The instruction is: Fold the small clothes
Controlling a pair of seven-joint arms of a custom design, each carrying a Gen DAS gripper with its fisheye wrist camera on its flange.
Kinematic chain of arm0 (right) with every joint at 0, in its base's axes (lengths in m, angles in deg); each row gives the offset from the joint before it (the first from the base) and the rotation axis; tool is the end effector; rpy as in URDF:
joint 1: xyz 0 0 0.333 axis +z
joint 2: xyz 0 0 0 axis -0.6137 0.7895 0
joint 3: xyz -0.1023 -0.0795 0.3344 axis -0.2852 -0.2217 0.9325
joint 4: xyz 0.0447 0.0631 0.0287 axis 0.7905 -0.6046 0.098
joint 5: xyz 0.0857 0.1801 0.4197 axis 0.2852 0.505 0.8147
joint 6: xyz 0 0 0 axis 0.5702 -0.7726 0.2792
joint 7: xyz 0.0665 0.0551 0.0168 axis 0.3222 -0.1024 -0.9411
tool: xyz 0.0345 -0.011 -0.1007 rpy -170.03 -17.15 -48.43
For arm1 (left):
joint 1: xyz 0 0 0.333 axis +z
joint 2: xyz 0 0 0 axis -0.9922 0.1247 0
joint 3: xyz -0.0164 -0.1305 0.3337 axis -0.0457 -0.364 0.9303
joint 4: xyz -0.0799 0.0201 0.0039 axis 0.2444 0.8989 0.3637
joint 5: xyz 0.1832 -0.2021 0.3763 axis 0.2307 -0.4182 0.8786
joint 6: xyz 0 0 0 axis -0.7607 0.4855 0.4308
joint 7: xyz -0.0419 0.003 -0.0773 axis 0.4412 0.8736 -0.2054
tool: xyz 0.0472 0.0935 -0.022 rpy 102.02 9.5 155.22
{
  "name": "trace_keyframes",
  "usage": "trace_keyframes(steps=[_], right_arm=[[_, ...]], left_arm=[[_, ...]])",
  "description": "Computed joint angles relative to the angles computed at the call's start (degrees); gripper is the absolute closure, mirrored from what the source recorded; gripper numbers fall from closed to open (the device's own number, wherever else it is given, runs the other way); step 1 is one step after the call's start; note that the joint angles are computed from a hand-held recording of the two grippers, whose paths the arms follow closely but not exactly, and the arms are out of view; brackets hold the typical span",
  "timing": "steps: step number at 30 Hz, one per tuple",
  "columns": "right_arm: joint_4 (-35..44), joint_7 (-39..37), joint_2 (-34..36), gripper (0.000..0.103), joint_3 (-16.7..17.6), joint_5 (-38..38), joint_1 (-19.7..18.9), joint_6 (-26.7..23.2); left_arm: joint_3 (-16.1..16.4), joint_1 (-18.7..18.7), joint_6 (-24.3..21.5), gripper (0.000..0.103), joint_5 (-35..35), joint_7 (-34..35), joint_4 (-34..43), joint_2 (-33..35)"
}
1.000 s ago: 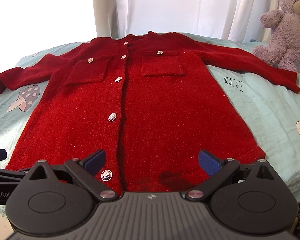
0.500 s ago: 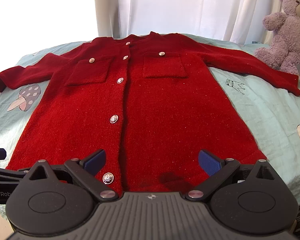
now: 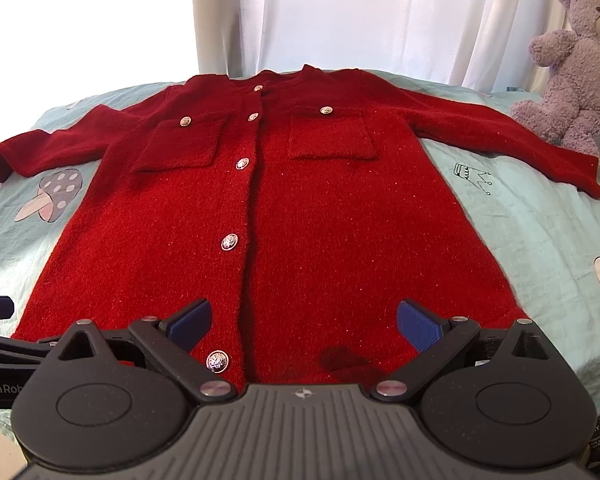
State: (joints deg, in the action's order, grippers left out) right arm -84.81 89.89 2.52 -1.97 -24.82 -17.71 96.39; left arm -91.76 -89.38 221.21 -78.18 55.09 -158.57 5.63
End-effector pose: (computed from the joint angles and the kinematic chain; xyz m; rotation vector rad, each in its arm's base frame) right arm 0.4259 0.2882 0.4509 -1.4871 2.1536 -0.7667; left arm 0.5114 -0.1377 0.4490 -1.4635 2.3163 -0.6153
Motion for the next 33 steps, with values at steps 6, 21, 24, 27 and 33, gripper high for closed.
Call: trace_keyframes(steps=[6,21,24,27,33], right_arm=[[0.45,-0.59,0.37,0.004,-0.19,0.37,0.11,-0.18],[1.84,-1.16,1.94,0.004,-0.61,1.01,0.32,-0.9],[2.21,-1.29,2.42,0.004,-0.72,1.1,0.39,-1.04],[2.23,-1.11,2.56,0.004,-0.85,0.99,0.42,-0.63],[1.67,-0.45,2.4,0.004,-1.26,1.56,0.32,0.85]], left_arm=[[-0.05,0.01,0.06,0.0,0.18,-0.16,0.09,0.18],[0.37,0.04,-0.65,0.0,-0.22,0.6,1.43,1.76],[0.4,0.12,-1.17,0.0,-0.44,0.65,1.78,2.06],[0.35,0.14,-1.4,0.0,-0.54,0.69,1.93,2.27],[0.01,0.39,-1.36,0.0,0.25,0.14,2.02,2.36]])
